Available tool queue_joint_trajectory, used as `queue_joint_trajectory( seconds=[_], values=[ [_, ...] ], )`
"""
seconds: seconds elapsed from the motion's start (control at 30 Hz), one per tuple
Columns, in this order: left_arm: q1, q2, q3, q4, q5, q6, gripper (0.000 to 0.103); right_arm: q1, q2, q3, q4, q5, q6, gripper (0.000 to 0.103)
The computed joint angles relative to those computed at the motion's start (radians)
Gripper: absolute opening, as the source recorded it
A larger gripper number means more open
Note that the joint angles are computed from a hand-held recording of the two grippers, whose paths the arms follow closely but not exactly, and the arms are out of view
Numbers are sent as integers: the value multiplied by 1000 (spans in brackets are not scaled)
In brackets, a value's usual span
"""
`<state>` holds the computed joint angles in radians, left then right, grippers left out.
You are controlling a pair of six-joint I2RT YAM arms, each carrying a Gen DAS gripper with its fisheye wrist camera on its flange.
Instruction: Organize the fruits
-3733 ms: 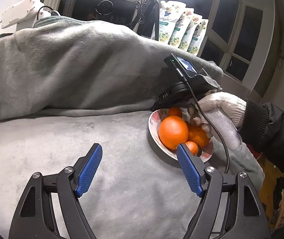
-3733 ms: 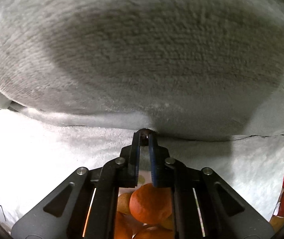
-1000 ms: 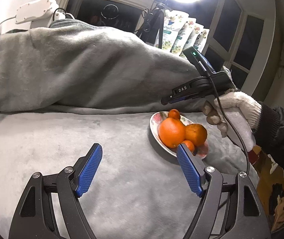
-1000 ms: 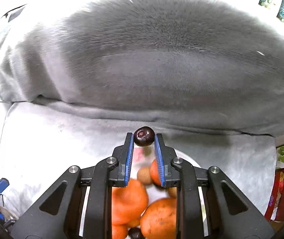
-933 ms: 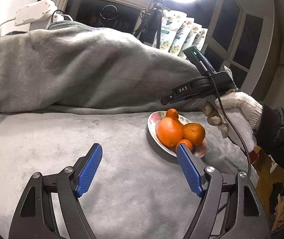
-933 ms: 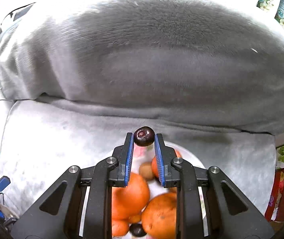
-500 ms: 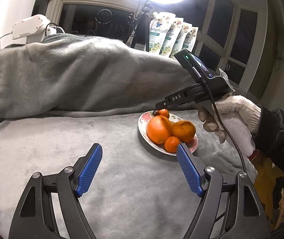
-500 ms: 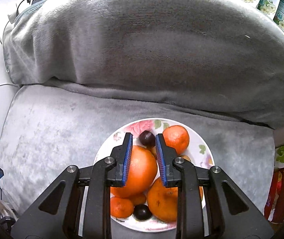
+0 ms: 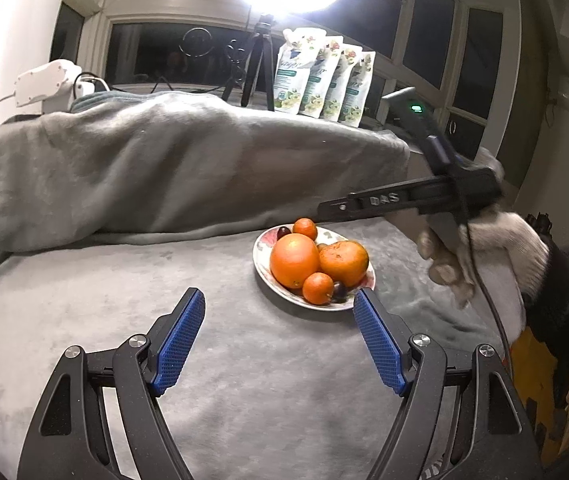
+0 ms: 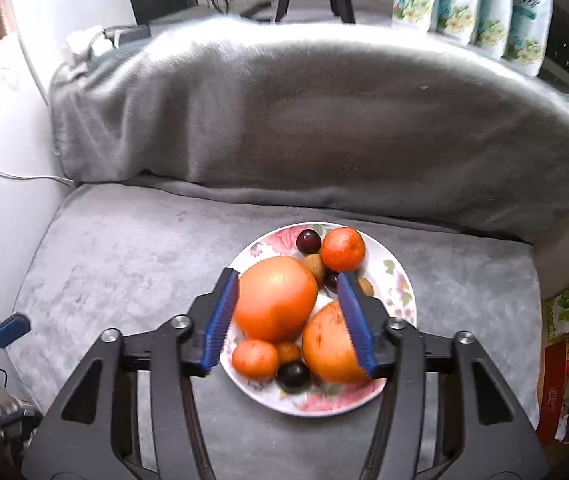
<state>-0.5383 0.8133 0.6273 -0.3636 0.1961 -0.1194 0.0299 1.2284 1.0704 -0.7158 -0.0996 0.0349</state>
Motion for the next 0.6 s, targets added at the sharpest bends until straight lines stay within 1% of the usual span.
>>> queue_joint_trajectory(
  seconds=[0.07,0.2,0.27,0.3,0.33,0.37,0.43,0.47,0.53,0.6],
  values=[
    [-26,2,3,0,-27,-10,77,8,-79,-66,23,8,10,61],
    [-70,3,5,1,-74,-29,77,16,-250,-161,22,31,23,71],
    [-88,5,7,3,-95,-39,77,45,-336,-222,37,66,46,79],
    [-97,8,8,4,-106,-42,77,57,-371,-234,30,82,53,81],
    [-107,10,6,13,-123,-41,80,74,-409,-252,28,103,63,86],
    [-114,13,8,14,-134,-44,81,102,-453,-280,35,135,78,90],
    [-127,21,11,14,-154,-48,82,139,-531,-317,36,192,100,95],
    [-132,24,13,13,-161,-51,82,176,-574,-340,36,246,118,100],
    [-138,32,16,13,-174,-59,82,249,-632,-367,30,344,150,103],
    [-140,41,17,15,-183,-65,82,339,-687,-391,13,463,190,103]
  ],
)
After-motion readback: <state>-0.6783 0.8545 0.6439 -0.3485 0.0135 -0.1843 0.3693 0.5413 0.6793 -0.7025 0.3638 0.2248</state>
